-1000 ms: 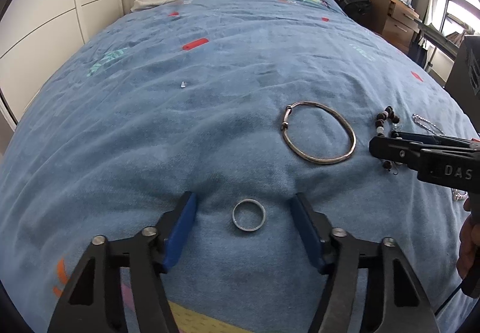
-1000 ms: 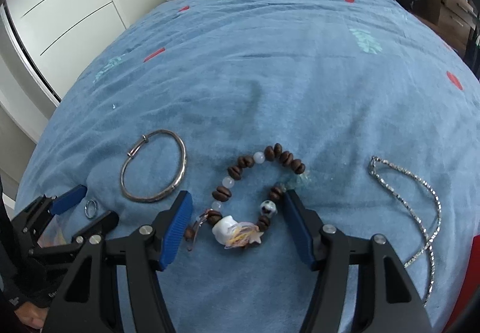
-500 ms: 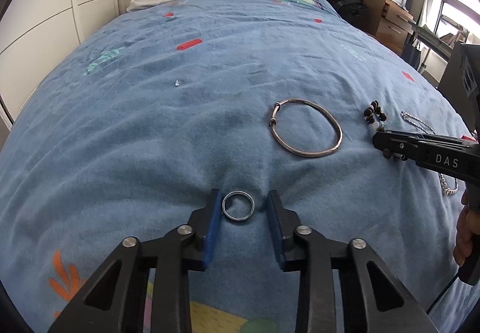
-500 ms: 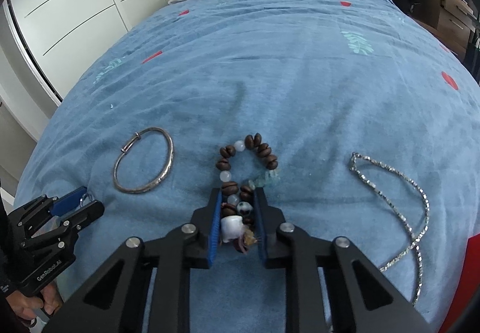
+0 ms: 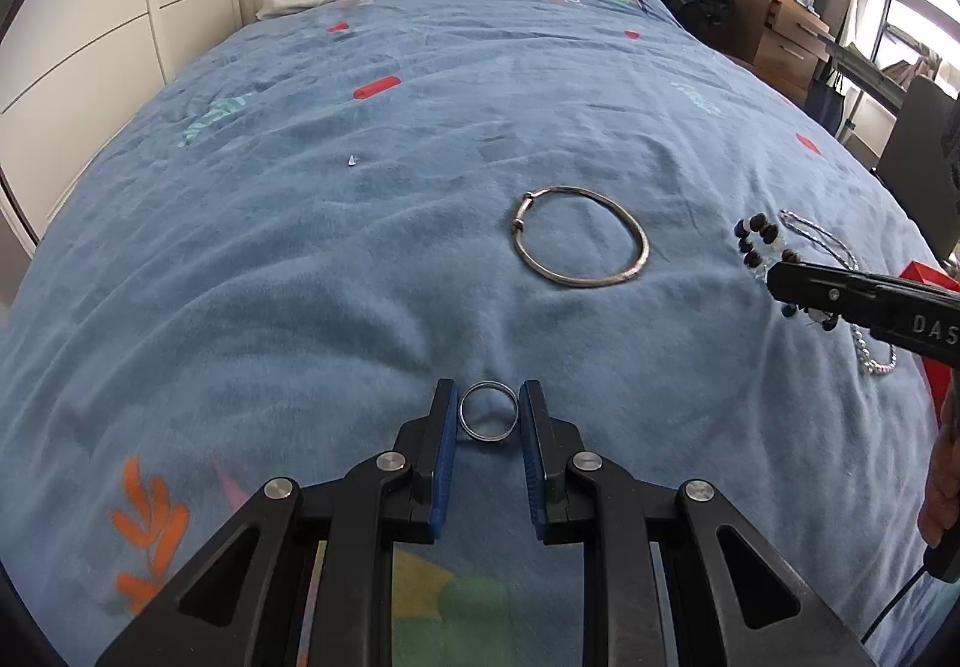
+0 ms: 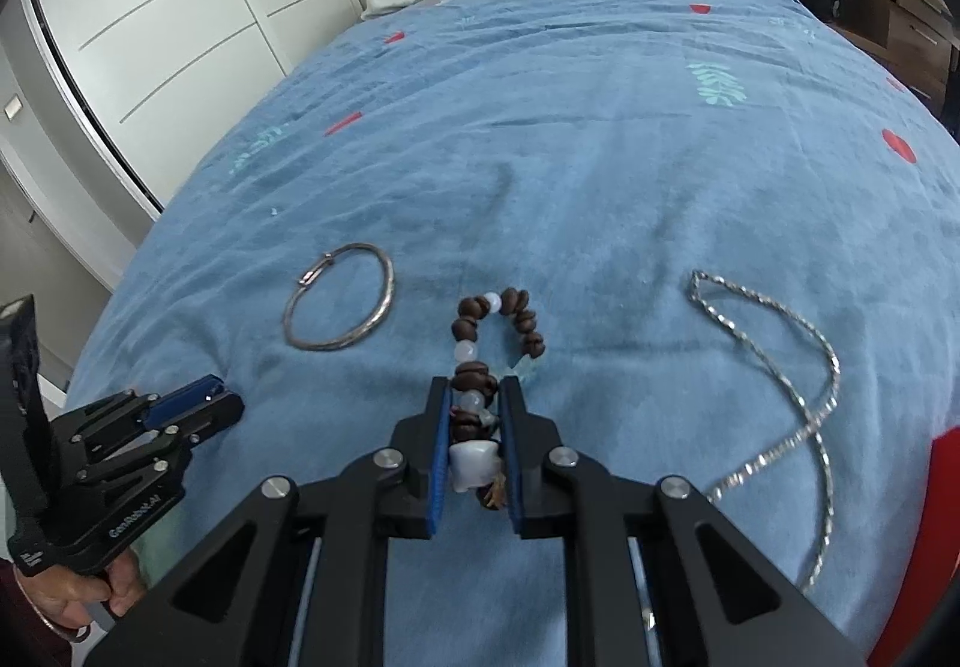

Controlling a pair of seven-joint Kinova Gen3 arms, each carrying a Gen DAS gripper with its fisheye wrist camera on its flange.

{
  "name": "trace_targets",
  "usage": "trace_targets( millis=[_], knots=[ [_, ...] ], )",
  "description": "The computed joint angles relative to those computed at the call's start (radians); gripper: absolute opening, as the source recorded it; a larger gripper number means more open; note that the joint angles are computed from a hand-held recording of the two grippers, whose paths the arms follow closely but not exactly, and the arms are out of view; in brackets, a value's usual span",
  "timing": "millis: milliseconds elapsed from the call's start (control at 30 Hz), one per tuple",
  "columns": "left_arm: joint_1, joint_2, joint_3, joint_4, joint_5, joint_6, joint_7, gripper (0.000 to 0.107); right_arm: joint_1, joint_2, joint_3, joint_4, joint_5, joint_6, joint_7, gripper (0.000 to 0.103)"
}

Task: Organize jewelry
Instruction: 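Carry the ring and beaded bracelet into the red box and open both tools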

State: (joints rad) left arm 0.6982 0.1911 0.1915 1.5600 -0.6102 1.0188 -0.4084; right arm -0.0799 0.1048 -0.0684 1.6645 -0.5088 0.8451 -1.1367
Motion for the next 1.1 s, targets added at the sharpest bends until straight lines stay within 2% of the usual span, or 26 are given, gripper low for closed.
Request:
trace_targets(
  millis=[367, 600, 867, 1100],
  knots=[
    [0.078, -0.013, 0.043, -0.089, -0.033, 0.116, 0.007, 0.020, 0.027, -0.147, 0.065, 0.030, -0.060, 0.103, 0.045, 0.015],
    [0.161, 0.002, 0.067, -0.205, -0.070, 0.203, 0.003, 0.020, 0.029, -0.269, 0.139, 0.020, -0.062, 0.181, 0.049, 0.015],
    [0.281, 0.081, 0.061, -0.399, -0.098, 0.255, -0.039, 0.020, 0.065, -0.385, 0.302, -0.020, -0.044, 0.302, 0.089, 0.015],
    [0.388, 0.212, 0.015, -0.638, -0.087, 0.263, -0.130, 0.020, 0.121, -0.386, 0.469, -0.101, -0.055, 0.415, 0.190, 0.015]
  ],
)
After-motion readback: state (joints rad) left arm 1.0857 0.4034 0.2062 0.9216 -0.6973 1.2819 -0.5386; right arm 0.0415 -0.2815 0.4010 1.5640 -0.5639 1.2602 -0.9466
